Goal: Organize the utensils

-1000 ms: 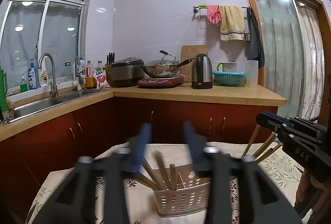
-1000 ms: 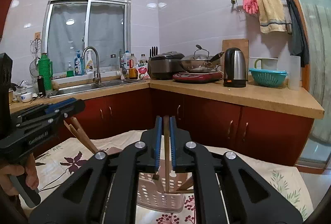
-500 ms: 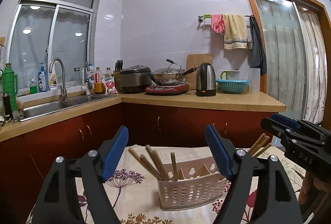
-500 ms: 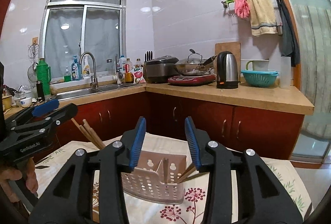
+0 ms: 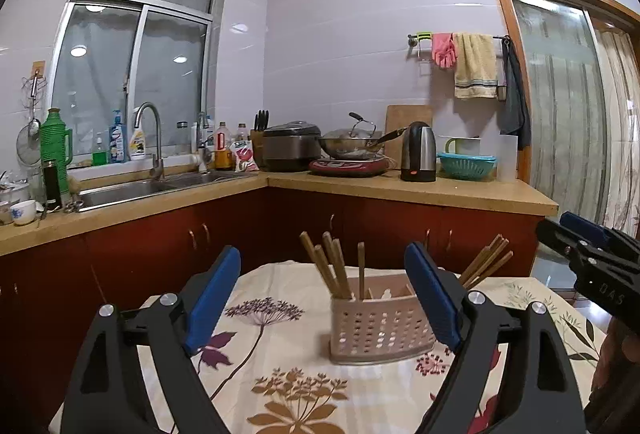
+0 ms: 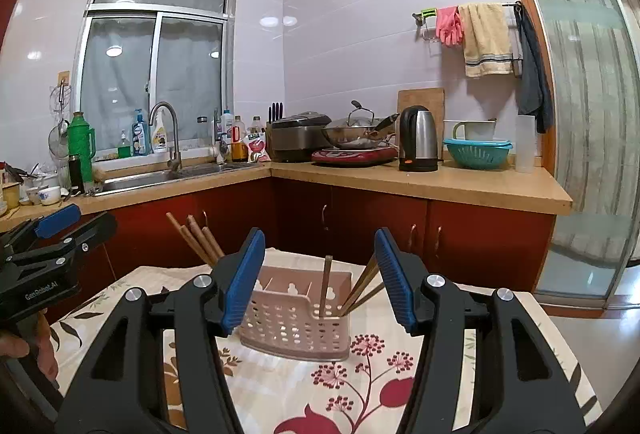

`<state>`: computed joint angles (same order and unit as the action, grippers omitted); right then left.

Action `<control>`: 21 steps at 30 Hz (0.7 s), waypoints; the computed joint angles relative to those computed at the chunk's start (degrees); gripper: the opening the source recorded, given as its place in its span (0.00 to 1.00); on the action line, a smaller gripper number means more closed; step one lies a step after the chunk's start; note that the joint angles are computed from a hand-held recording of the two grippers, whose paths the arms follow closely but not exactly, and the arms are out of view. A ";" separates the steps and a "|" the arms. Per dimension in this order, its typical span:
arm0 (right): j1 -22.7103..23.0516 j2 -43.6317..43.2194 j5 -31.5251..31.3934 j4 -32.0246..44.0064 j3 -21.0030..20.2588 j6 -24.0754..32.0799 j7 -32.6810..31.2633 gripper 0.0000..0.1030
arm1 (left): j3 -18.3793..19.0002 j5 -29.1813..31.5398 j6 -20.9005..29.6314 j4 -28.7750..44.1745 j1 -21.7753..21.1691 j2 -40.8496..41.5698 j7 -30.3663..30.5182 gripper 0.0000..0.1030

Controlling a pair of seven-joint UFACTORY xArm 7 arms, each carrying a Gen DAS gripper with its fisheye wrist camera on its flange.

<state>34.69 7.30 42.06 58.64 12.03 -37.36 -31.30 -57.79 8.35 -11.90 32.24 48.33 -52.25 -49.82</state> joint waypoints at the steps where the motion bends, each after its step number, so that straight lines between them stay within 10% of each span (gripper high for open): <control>1: 0.28 -0.37 0.55 -0.47 0.12 -0.14 -0.52 0.54 | 0.44 -0.14 0.49 -0.51 -0.71 -0.60 -0.06 0.80; 21: -0.33 -5.77 4.13 -6.48 3.45 -2.49 -1.50 0.57 | 5.16 1.77 4.04 -6.88 -8.58 -7.62 -3.91 0.81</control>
<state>34.36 1.53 46.20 52.16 15.48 -39.86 -32.80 -52.63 10.12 -7.86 25.36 39.75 -59.88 -53.73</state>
